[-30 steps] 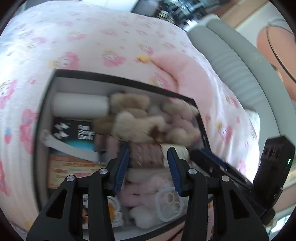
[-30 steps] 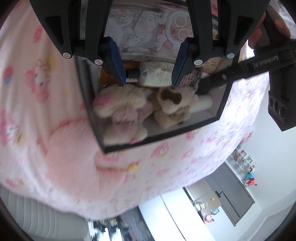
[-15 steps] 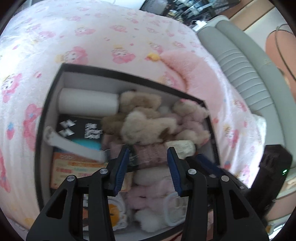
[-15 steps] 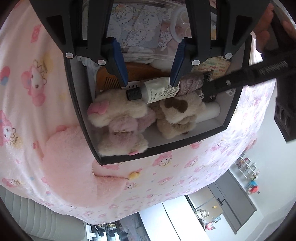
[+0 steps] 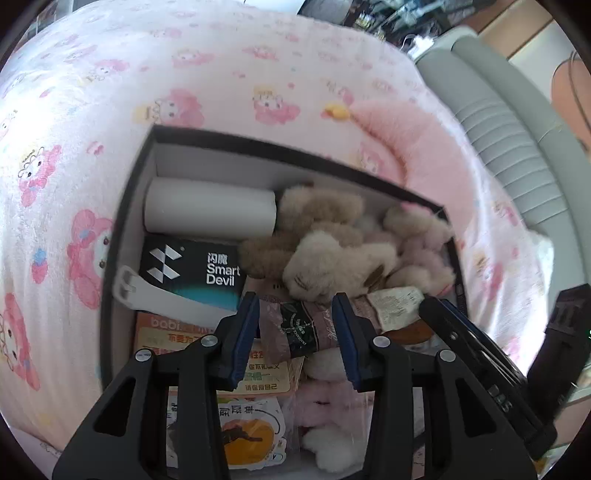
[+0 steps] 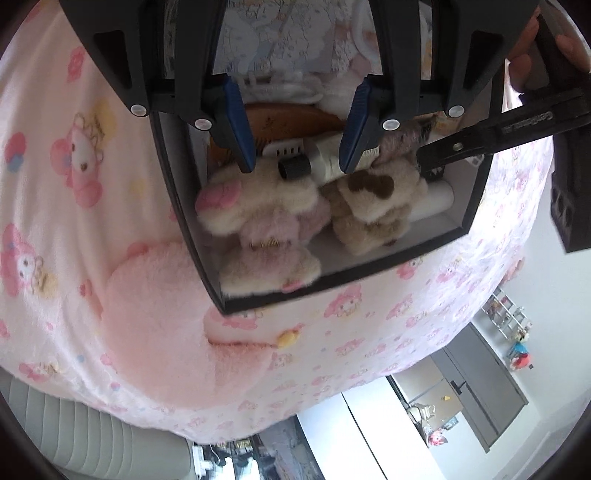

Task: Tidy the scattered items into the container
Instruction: 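Lower the tube into the box with both grippers, then open both grippers and lift them away from the box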

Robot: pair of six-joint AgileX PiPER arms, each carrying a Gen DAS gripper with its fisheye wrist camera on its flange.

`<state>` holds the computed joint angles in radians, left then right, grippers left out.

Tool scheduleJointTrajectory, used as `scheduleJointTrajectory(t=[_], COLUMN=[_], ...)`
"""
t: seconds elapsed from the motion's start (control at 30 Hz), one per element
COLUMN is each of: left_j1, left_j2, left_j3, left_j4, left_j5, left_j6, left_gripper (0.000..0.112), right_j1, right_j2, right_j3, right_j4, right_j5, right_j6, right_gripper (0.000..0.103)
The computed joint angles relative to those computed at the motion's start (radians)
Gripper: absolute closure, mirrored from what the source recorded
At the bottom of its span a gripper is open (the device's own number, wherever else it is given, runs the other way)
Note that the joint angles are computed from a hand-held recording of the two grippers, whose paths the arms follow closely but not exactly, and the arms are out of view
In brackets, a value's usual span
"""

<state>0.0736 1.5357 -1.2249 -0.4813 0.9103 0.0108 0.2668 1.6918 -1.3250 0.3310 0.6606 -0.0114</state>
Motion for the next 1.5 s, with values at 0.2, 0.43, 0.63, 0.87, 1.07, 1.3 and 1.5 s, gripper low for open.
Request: scheduleJointTrajectory(t=[0.2,0.43,0.63,0.87,1.07,1.3,1.5], left_j1=[0.003,0.028,0.053,0.036,-0.034,-0.161,-0.238], left_j2=[0.015,-0.017,-0.014,-0.025,-0.169,-0.372,-0.52], left_j3=[-0.005,0.035,0.057,0.065,0.067,-0.024,-0.094], left_j4=[-0.055,-0.048,-0.074,-0.037,0.202,0.506,0.554], left_j5=[0.02,0.019,0.011,-0.029,-0.072,0.019,0.146], left_j6=[0.047,0.052,0.077,0.052,-0.099,-0.306,-0.354], left_gripper=[0.072,0.072,0.072,0.071,0.041,0.016,0.01], right_j1=[0.037,0.046,0.059,0.075,0.147,0.287,0.448], right_j2=[0.068,0.069,0.053,0.079,-0.013,-0.216,-0.381], right_j3=[-0.086,-0.091,-0.077,-0.093,-0.09,-0.076,-0.089], right_j4=[-0.044,0.11,0.055,0.026,-0.236,-0.581,-0.769], right_j5=[0.051,0.111,0.071,0.098,0.102,0.207,0.381], right_j6=[0.027,-0.153,-0.099,-0.062,0.172,0.525,0.714], right_gripper=[0.065,0.066,0.066,0.065,0.049,0.022,0.021])
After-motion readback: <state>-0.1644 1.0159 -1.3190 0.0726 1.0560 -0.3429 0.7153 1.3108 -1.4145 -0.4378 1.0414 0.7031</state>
